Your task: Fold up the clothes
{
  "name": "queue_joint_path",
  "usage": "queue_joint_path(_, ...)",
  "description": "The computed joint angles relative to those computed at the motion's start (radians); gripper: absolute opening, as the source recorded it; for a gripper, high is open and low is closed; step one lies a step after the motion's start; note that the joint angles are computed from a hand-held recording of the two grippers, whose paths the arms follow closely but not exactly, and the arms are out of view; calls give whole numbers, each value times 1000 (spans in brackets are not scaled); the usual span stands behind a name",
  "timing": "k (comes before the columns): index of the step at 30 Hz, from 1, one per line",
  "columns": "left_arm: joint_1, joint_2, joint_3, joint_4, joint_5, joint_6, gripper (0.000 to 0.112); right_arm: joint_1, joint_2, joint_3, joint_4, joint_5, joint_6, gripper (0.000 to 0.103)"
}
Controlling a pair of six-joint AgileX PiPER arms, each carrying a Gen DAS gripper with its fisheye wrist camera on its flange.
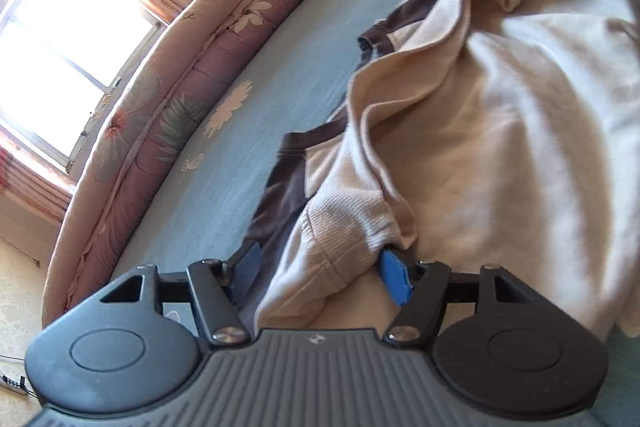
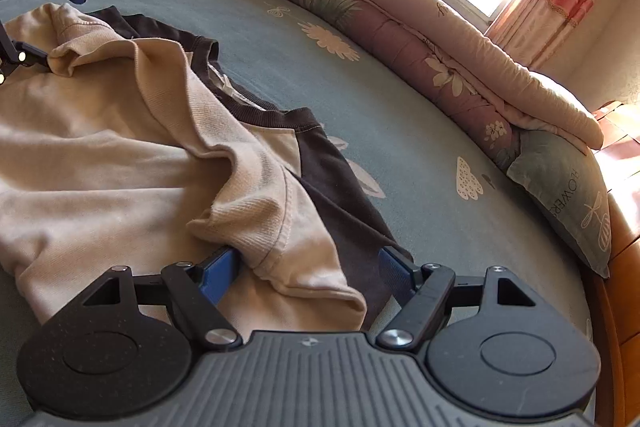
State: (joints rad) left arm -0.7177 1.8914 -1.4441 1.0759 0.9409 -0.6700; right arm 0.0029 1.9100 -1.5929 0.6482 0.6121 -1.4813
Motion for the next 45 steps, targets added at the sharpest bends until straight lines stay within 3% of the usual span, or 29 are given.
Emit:
queue_joint_path(6,119,62,-102,42,-22,-49,67,16,165,-282,-74,52,190,84)
queue_joint_path(10,170,141,-211,53,70,-80,67,33,251,-419,-198,34,372,84)
queue_joint_path(13,186,90,-181,3,36,-129,66,20,293,-498,-229,81,472,84)
queue_joint_path(18,114,-69,-32,-149,-71,-72,66,-51,165,-327,-45,175,320,83)
queue_joint_path(21,57,-133,31,-347,-155,50,67,-105,77,-213,69,352,221,83)
queue_joint_path(22,34,-136,47,-376,-168,60,67,-111,43,-160,86,376,194,83)
queue_joint_path(24,2,-142,90,-397,-183,61,67,-115,-26,-39,103,381,143,83)
queue_joint_path(27,-28,-186,208,-321,-179,-58,67,-133,-68,79,80,369,106,83)
queue_joint_path(29,7,-233,244,-357,-123,-115,69,-175,-66,121,66,341,73,84)
queue_joint_path(32,14,-284,263,-359,-5,-138,69,-252,-29,49,32,393,142,84)
queue_joint_path(34,8,-303,245,-364,39,-147,62,-284,-44,42,38,397,153,84)
queue_joint_path(35,7,-313,233,-369,34,-156,62,-292,-57,44,61,413,145,84)
queue_joint_path(39,19,-275,154,-445,-113,-151,66,-259,-85,71,127,451,148,84)
queue_joint_path(42,-2,-187,91,-483,-145,-118,66,-196,-90,99,166,466,165,84)
queue_joint_path(45,-11,-171,122,-510,-107,-132,67,-160,-87,142,134,450,179,84)
